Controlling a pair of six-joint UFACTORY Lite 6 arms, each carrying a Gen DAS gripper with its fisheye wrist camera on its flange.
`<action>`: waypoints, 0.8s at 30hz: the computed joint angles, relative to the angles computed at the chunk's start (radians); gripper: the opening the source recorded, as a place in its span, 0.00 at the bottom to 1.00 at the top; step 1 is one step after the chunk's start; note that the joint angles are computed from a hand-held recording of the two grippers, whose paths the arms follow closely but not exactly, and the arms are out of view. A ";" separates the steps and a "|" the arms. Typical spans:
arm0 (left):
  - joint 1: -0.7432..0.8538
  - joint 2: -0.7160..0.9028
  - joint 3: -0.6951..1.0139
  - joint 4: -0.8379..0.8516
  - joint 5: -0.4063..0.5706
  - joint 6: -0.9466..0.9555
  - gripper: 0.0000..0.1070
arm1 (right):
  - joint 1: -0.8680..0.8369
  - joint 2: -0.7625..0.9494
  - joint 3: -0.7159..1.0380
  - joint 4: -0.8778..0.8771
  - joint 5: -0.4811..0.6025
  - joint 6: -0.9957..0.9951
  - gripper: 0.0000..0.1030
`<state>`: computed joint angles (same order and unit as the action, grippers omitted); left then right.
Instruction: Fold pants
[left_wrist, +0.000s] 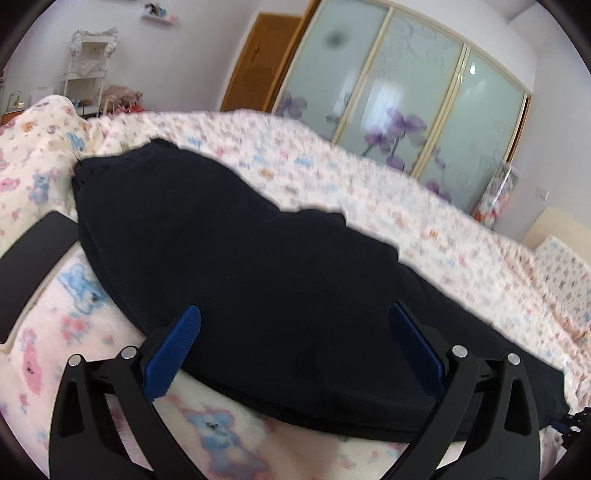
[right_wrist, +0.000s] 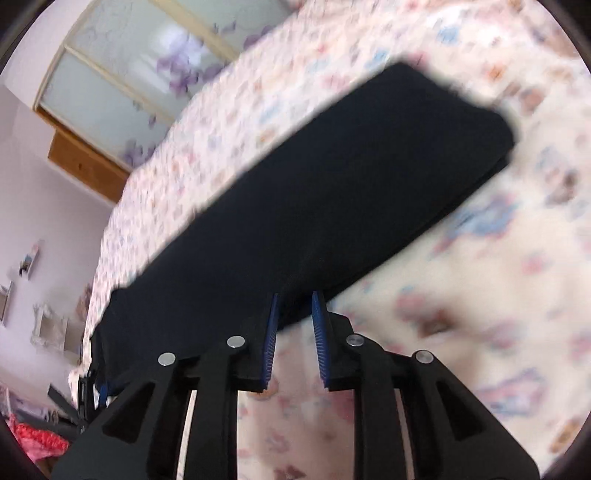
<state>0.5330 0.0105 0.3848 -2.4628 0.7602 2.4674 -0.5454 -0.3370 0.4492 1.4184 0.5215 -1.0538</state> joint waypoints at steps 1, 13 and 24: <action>0.028 -0.025 -0.027 0.010 0.058 -0.007 0.95 | -0.044 -0.048 -0.010 0.036 0.003 -0.038 0.19; -0.025 0.134 0.148 0.059 -0.085 -0.143 0.95 | -0.070 0.399 0.254 0.260 -0.015 -0.317 0.20; -0.008 0.164 0.166 0.086 -0.073 -0.171 0.95 | -0.294 0.333 0.103 0.421 0.427 -0.551 0.19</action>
<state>0.5253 0.1749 0.5508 -2.3772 0.6876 2.2967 -0.8390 -0.0038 0.5524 1.8397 0.9480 -1.6045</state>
